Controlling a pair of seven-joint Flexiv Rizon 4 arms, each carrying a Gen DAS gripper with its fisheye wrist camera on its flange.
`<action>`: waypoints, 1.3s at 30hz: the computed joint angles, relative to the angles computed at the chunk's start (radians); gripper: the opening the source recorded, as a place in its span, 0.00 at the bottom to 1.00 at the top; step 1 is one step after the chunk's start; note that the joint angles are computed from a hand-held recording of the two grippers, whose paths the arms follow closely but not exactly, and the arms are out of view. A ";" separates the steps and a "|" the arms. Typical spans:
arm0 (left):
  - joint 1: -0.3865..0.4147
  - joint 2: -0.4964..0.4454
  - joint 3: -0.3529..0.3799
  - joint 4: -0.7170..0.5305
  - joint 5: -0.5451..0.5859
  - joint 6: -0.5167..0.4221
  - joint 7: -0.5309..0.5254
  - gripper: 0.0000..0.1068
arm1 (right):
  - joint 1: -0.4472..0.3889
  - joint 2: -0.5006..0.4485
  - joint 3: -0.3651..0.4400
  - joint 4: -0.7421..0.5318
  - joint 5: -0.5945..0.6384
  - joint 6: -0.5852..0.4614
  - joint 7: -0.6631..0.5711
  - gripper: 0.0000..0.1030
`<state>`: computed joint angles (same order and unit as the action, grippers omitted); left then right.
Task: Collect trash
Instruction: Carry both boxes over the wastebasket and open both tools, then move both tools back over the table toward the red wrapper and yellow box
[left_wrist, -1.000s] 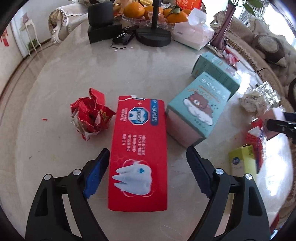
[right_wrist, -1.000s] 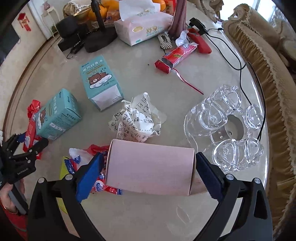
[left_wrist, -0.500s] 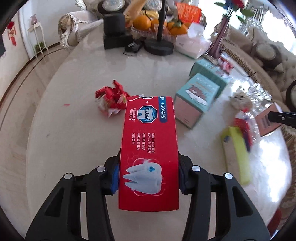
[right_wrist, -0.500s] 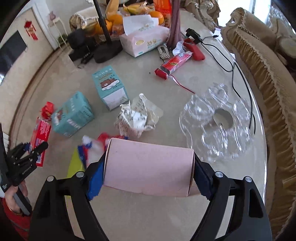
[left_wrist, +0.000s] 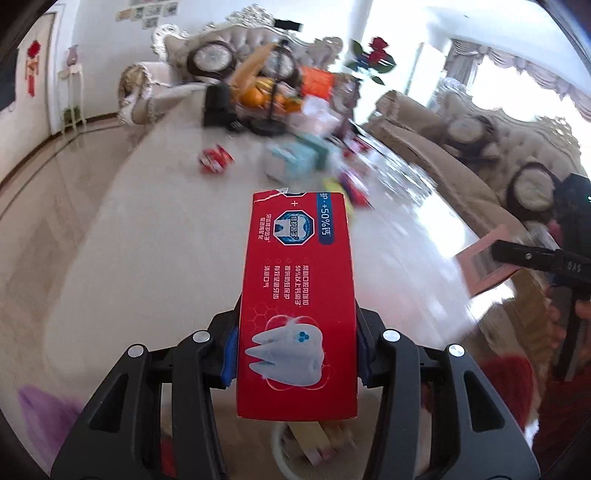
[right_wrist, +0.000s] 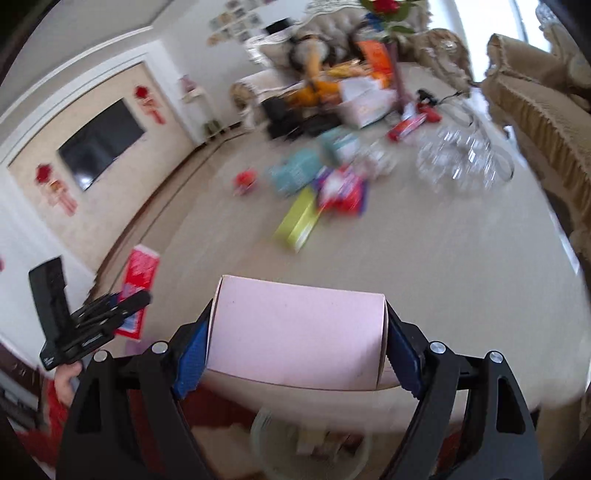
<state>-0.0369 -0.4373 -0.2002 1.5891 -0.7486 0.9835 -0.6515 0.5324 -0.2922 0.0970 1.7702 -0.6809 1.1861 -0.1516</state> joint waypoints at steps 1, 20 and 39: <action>0.007 0.038 -0.006 0.058 -0.022 -0.002 0.028 0.44 | 0.024 0.016 -0.004 0.034 -0.038 0.014 0.047 0.76; -0.071 -0.045 0.106 0.198 0.322 -0.285 -0.179 0.65 | 0.053 -0.214 0.138 0.035 0.342 -0.039 -0.108 0.76; 0.003 0.097 0.038 0.329 0.095 0.071 -0.067 0.76 | 0.243 0.015 -0.122 0.167 -0.346 -0.185 0.365 0.82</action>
